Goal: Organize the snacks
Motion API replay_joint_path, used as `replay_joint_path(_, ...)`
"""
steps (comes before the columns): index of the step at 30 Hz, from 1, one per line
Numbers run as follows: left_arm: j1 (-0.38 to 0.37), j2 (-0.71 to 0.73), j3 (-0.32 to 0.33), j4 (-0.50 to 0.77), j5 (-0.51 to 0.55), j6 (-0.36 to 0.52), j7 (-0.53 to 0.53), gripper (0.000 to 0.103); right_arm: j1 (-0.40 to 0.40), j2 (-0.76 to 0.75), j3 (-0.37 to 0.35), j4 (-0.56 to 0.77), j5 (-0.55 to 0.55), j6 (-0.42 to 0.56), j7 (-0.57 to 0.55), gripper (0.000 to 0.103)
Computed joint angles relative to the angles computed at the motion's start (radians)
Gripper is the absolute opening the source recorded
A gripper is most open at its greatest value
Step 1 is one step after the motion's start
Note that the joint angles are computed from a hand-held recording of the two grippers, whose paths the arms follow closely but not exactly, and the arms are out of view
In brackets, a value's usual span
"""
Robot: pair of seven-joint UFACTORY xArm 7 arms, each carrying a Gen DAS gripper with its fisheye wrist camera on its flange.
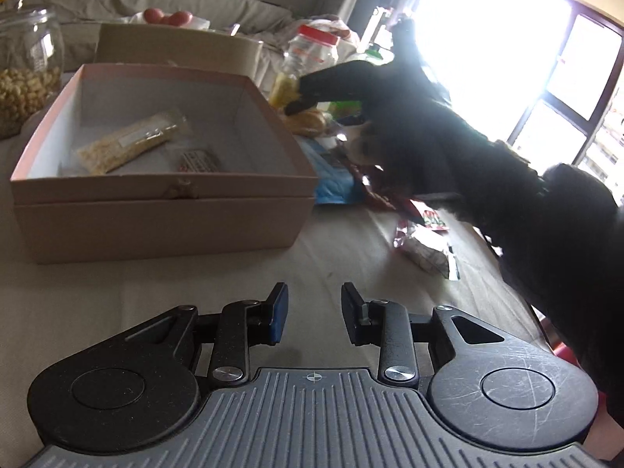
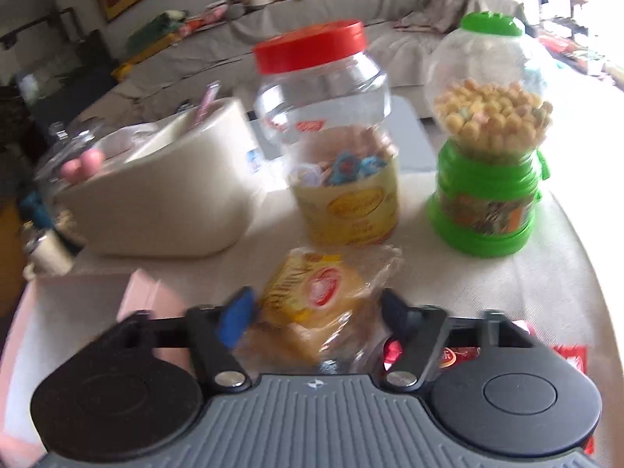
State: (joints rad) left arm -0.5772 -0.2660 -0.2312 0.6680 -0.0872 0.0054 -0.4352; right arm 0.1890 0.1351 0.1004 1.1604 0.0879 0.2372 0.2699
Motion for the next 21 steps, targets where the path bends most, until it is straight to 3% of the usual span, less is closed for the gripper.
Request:
replay_joint_path(4, 0.030, 0.006, -0.022, 0.003, 0.009, 0.005, -0.039, 0.034, -0.015, -0.164, 0.032, -0.151, 0.135, 0.008, -0.191, 0.055)
replay_joint_path(8, -0.073, 0.015, 0.060, -0.001, -0.056, -0.008, 0.015, 0.034, 0.040, -0.441, -0.014, -0.393, 0.183, 0.015, -0.286, 0.055)
replay_joint_path(14, -0.185, 0.023, 0.134, 0.002, -0.151, -0.031, 0.093, 0.034, 0.111, -0.906, -0.034, -0.711, 0.164, 0.174, -0.209, 0.055)
replay_joint_path(16, -0.204, 0.021, 0.139, 0.005, -0.174, -0.027, 0.110, 0.034, 0.144, -1.040, -0.011, -0.788, 0.171, 0.239, -0.152, 0.055)
replay_joint_path(18, -0.174, 0.011, 0.100, 0.002, -0.167, -0.020, 0.097, 0.034, 0.200, -1.119, 0.004, -0.844, 0.199, 0.262, -0.092, 0.055)
replay_joint_path(21, -0.077, -0.017, 0.010, -0.012, -0.116, -0.011, 0.030, 0.034, 0.288, -1.137, 0.052, -0.901, 0.247, 0.197, 0.021, 0.057)
